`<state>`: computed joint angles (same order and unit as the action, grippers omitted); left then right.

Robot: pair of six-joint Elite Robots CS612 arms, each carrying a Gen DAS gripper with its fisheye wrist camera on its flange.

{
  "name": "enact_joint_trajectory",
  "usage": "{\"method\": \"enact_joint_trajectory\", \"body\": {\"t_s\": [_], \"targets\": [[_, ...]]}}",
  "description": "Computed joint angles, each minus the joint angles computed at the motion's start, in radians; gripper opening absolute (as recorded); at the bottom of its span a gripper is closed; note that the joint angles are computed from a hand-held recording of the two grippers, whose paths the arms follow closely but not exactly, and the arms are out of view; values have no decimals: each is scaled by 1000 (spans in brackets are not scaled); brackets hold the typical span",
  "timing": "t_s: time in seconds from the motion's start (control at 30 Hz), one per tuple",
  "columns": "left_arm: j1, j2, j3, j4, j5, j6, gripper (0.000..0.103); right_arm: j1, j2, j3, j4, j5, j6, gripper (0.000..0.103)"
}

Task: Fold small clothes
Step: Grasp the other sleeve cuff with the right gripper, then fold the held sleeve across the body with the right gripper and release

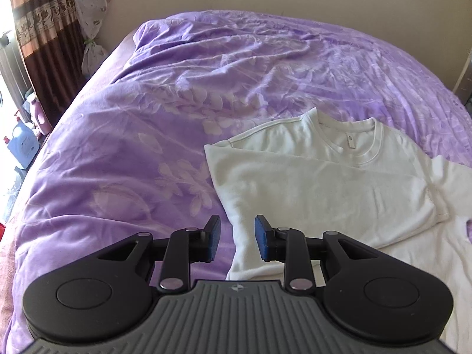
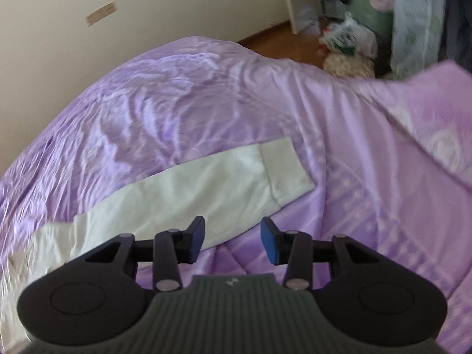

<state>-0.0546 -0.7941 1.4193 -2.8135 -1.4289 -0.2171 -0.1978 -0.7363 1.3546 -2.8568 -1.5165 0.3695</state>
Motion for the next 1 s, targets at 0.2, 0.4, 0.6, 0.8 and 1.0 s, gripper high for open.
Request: {"method": "enact_joint_trajectory", "body": {"t_s": [0.2, 0.4, 0.6, 0.8, 1.0], "targets": [[-18, 35, -55, 79, 51, 13, 36, -32, 73, -42, -28, 18, 163, 39], [-37, 50, -87, 148, 90, 53, 36, -49, 147, -114, -22, -21, 227, 38], [-46, 62, -112, 179, 114, 45, 36, -59, 196, -182, -8, -17, 246, 12], [-49, 50, -96, 152, 104, 50, 36, -37, 180, -184, -63, -54, 142, 2], [-40, 2, -39, 92, 92, 41, 36, 16, 124, -202, -147, 7, 4, 2]]}}
